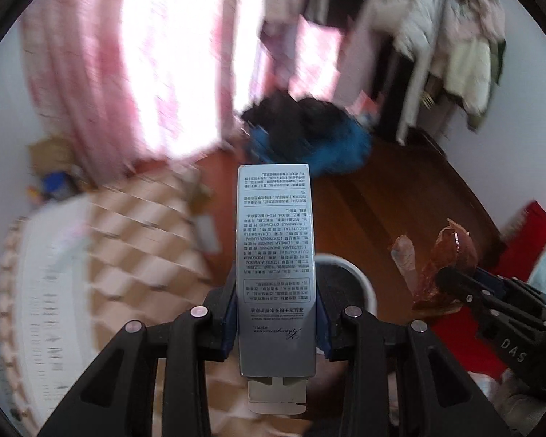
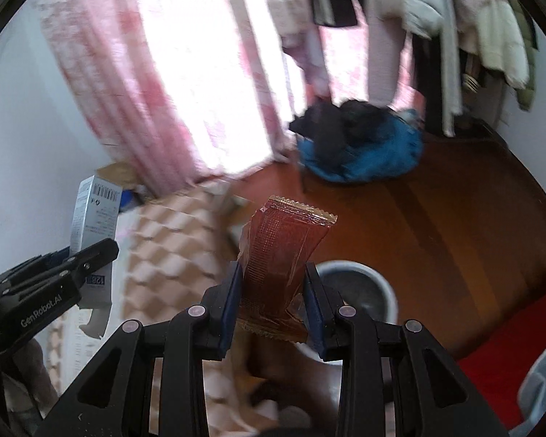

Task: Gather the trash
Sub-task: 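Carry the box and snack bar over the bin and release both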

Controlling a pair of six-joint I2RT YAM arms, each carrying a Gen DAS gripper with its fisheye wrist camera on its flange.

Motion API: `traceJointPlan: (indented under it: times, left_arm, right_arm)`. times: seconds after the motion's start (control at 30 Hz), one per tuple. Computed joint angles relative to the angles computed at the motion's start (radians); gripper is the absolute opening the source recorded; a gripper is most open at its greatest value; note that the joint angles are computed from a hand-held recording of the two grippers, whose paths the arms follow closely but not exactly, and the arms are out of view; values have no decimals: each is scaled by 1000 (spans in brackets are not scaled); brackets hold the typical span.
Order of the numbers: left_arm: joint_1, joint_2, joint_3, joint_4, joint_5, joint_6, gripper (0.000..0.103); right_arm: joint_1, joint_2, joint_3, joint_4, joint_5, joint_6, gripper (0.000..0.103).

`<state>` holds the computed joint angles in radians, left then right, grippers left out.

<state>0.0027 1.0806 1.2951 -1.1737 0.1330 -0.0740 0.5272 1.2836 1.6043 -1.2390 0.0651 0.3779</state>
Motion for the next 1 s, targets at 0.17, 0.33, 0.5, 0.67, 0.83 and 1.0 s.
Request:
traceJointPlan:
  times: [0.17,0.33,0.5,0.67,0.83,1.0]
  left_arm:
    - [-162,219,-92,155,38,-103,31]
    - [-216,448,-88,229,98,-119,32]
    - [-219,671,-24,252,105,-106,39]
    - [-210,718,-41,280,77,-140,89]
    - [-204,687,-82,279,-30,-145,99]
    - [-210,606,-170,331,-120,-147,99]
  right_arm:
    - [-333,10,-232,85,-174,-201,35]
    - [-510,164,-391,215,-261,-313,35]
    - [-553,357,-434,319,-281,-369,35]
    - [-542,502,-428,362,-302,-397,36]
    - [-525,625,-402,342,-328,-410,73]
    - [-507,605,-441,362,-262,-412,103]
